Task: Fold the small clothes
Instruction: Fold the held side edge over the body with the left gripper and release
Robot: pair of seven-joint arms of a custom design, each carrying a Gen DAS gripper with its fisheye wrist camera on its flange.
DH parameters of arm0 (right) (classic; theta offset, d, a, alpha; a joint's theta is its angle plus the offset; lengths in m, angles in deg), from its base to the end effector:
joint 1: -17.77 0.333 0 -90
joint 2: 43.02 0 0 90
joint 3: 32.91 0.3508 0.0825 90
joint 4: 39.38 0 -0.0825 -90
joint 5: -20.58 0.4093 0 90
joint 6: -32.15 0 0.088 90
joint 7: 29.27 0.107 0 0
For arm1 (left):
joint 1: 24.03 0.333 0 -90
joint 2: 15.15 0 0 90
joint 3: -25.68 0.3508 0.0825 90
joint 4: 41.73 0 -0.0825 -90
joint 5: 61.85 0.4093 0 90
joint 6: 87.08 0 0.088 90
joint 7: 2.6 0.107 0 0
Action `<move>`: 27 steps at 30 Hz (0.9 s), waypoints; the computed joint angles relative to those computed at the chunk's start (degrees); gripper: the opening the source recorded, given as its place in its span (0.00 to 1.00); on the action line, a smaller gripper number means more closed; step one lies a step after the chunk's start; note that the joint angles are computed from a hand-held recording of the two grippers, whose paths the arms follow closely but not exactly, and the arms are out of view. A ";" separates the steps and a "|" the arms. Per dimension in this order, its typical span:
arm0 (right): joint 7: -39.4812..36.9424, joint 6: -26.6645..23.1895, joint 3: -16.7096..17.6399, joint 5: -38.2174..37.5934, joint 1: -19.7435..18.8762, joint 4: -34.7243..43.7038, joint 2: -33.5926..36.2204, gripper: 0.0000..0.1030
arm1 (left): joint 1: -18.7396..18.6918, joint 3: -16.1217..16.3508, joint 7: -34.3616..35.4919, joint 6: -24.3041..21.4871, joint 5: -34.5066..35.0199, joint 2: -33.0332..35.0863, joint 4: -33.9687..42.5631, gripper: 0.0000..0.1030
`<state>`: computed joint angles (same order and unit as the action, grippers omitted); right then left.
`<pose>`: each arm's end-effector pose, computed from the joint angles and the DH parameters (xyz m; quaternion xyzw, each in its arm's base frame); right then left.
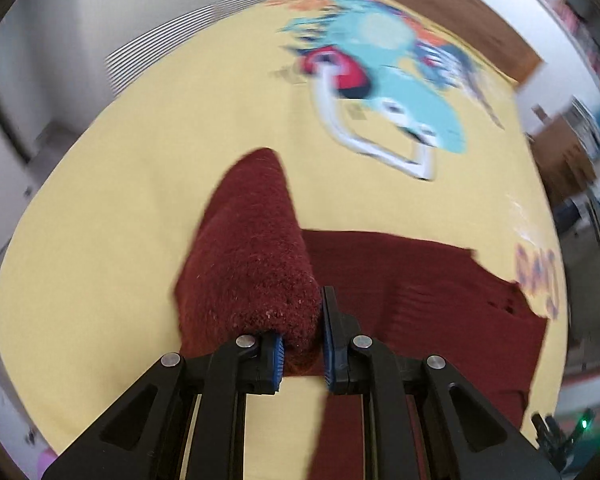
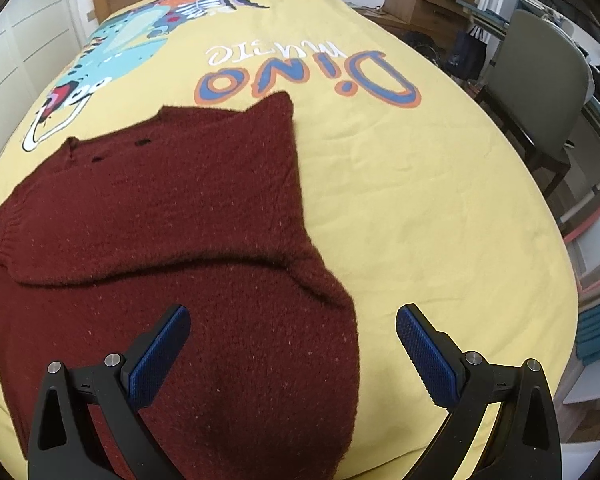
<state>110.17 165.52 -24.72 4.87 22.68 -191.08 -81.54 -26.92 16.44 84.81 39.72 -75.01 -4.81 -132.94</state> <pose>0.3661 0.0839 0.5020 -0.4987 0.8357 -0.1945 0.1226 0.6716 -0.1422 0.6055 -0.6639 0.7056 -0.2446 0.0393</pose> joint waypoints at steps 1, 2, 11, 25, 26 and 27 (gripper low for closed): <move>-0.52 0.08 -0.25 -0.23 -0.05 0.47 0.09 1.00 | -0.85 -0.76 -0.26 0.87 -0.26 -0.21 -0.59 0.12; -0.93 0.21 -0.38 -0.42 -0.12 0.89 0.14 1.00 | -1.78 -1.73 0.20 1.00 -1.03 -0.12 -0.12 0.12; -4.12 0.81 -1.48 -0.85 -1.23 4.85 1.36 1.00 | -12.54 -6.39 0.11 1.37 3.40 9.96 9.42 0.08; -6.04 0.71 -2.12 2.69 -0.58 1.55 0.39 1.00 | -20.14 -6.60 -3.43 2.25 10.36 14.25 3.63 0.07; -5.99 0.71 -2.14 2.96 -0.55 1.24 0.35 1.00 | -20.32 -6.50 -3.43 2.25 11.05 14.48 3.39 0.07; -5.93 0.70 -2.17 3.23 -0.52 0.94 0.33 1.00 | -20.39 -6.44 -3.30 2.88 11.60 14.54 2.87 0.07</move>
<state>104.24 166.23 -26.89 8.10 22.16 -190.14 -81.20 -47.31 10.00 81.51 42.59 -63.40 9.73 -130.07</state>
